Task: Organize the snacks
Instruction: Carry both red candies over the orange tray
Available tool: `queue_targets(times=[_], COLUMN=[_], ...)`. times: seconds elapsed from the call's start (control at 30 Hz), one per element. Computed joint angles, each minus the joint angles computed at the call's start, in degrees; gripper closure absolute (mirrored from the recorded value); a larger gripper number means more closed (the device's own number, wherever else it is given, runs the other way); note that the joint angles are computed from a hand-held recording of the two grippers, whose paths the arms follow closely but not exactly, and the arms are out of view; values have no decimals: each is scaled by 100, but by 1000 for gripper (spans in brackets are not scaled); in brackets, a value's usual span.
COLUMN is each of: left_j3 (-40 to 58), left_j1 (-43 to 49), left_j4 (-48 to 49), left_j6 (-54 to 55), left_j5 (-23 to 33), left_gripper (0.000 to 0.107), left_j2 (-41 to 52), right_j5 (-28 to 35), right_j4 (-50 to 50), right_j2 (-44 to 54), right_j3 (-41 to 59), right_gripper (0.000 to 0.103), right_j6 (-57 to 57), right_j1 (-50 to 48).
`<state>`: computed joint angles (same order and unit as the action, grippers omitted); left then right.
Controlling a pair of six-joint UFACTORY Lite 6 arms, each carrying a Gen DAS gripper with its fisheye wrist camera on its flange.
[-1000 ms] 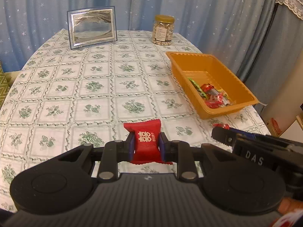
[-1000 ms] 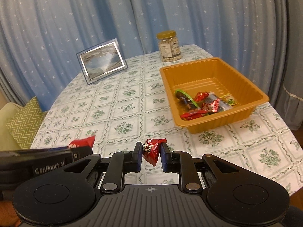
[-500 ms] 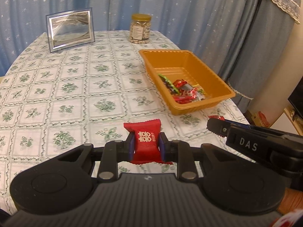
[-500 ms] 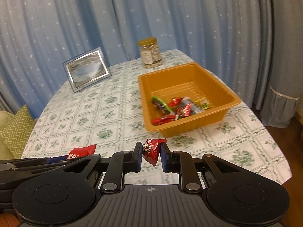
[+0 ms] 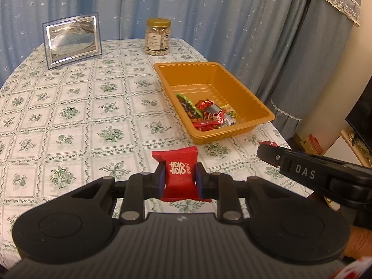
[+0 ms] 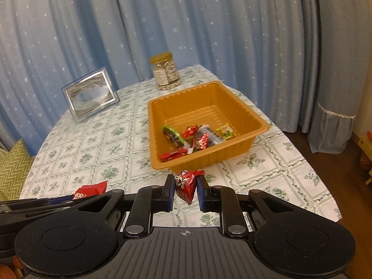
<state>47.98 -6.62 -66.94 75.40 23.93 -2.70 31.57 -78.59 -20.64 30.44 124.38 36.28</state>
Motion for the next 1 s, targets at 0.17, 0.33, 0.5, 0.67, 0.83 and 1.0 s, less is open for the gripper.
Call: queue_targets(times=[0.17,0.33,0.5,0.67,0.83,1.0], left_j3=[110,294,623,1250,2020,2888], left_j1=[-248,-517,-778,-1001,-1196,-1301], left_j4=[-67,-119,-117,6,232,602], left_j6=[-39,-115,-251,-562,-978,-1528], left_j5=[-80,-171,-261,-305,-365,-358], left_gripper=[84,84,84,84,84,84], left_j2=[98,272,563,1114,1776,2432], right_j5=[-100,-263,-485,-932,-1517,-1989], right_j4=[45,27,-100,-507,-1226,-2332], right_j2=[-149,-301,-331,-164,275,883], right_j3=[-112,-225,-235,-89,282,805], right_gripper=[83,83,83,83,83,83], right_j6=[-116,-253,-392,-464,-279,402], right_j1=[-246,-573,-980,-1633,-2373,-2964])
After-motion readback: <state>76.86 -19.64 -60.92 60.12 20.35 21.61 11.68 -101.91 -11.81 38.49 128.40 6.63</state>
